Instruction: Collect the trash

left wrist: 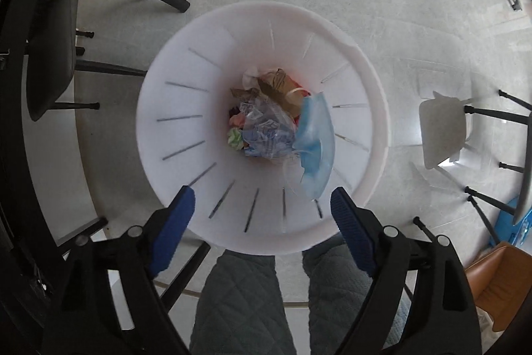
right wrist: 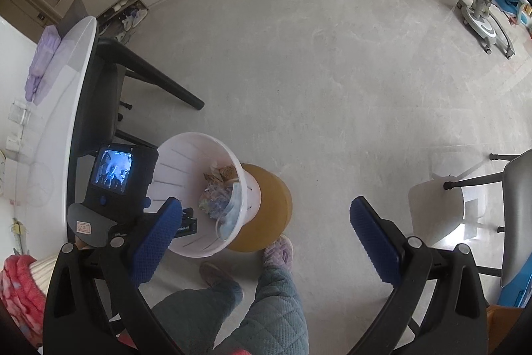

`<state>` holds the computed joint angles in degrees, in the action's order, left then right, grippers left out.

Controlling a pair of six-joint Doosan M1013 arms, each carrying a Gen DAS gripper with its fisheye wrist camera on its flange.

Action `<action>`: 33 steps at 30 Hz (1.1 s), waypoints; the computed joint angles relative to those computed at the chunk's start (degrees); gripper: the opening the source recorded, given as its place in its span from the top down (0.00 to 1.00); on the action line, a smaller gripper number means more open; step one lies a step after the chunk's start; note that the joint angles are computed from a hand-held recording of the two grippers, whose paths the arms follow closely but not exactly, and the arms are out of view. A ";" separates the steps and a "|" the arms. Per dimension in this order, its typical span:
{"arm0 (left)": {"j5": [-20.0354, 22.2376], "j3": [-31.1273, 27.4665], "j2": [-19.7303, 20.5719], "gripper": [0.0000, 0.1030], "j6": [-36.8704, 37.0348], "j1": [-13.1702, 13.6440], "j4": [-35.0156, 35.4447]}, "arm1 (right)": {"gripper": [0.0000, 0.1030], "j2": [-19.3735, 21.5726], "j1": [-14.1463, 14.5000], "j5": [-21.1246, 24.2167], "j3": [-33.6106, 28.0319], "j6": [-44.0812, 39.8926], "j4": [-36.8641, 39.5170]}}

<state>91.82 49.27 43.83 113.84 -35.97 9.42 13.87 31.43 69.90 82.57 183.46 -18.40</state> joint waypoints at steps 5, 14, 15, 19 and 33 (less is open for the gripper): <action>-0.54 -1.82 -1.70 0.21 1.62 0.39 -4.69 | 0.03 -0.58 0.59 2.93 -0.30 1.80 -3.15; -2.94 -7.89 -6.36 0.12 -0.58 3.90 -15.44 | 0.03 -1.11 0.40 5.22 -1.94 1.05 -7.93; -3.69 -8.59 -6.87 0.12 -0.80 4.52 -15.86 | 0.03 -0.77 0.42 4.87 -2.45 0.27 -7.98; -6.10 -10.11 -8.31 0.10 -2.44 6.83 -15.52 | 0.03 1.40 0.23 2.71 -5.62 -5.47 -7.04; -9.58 -9.73 -10.67 0.10 -16.42 15.02 -7.24 | 0.03 16.98 -0.25 5.95 -28.62 -31.43 5.22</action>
<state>82.24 39.54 33.16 97.42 -20.95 2.19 30.85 31.18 75.86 53.95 152.04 -13.18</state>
